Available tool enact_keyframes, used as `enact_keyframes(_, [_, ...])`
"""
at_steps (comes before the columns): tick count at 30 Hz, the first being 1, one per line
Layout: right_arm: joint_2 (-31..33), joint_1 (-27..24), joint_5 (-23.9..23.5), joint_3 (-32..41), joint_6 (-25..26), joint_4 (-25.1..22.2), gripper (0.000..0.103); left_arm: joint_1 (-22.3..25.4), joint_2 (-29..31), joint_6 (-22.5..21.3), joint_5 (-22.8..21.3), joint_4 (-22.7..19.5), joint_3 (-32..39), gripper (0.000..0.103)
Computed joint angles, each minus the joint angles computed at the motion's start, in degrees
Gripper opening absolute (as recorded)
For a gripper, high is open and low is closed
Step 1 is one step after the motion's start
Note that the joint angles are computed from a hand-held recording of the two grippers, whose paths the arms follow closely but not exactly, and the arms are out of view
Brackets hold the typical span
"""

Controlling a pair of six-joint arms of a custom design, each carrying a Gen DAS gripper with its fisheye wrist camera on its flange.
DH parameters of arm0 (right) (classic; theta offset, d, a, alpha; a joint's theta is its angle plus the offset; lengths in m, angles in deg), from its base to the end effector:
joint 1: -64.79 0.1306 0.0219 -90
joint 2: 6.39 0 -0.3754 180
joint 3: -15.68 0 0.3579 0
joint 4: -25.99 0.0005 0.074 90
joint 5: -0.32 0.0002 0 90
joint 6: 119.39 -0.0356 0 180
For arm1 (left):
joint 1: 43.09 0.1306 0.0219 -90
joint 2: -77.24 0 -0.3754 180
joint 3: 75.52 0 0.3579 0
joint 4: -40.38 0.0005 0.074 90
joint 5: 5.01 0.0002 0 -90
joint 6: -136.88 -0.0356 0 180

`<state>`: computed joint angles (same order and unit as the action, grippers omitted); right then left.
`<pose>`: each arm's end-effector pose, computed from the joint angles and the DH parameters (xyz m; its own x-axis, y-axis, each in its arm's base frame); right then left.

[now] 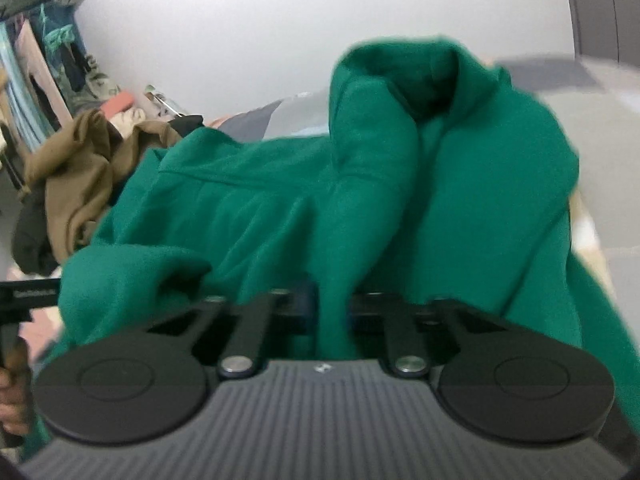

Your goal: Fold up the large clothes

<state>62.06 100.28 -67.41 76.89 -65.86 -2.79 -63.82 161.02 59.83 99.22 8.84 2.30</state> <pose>0.2731 0.1775 0.3716 -0.5560 0.2791 -0.7829 0.0533 0.9520 0.3015 0.3925 -0.1584 0.4004 -0.6726 0.0223 -0.7396 0.3845 0.8645 -0.3236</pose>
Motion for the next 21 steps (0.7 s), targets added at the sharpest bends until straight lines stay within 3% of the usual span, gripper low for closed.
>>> enact_keyframes(4, [-0.8, -1.0, 2.8, 1.8, 3.9, 2.3, 0.007, 1.7, 0.5, 1.5, 1.9, 3.0, 2.0, 0.006])
enact_keyframes(10, [1.7, -6.3, 3.9, 5.6, 6.9, 3.7, 0.007, 3.4, 6.1, 2.9, -0.2, 6.6, 8.0, 0.006])
enact_keyframes(16, [6.3, -9.7, 4.4, 5.5, 9.5, 3.7, 0.007, 3.3, 12.9, 0.3, -3.1, 2.2, 12.1, 0.006])
enact_keyframes(21, [7.9, -11.0, 2.6, 2.5, 9.0, 5.4, 0.008, 3.1, 13.9, -0.5, -3.9, 2.8, 10.7, 0.006])
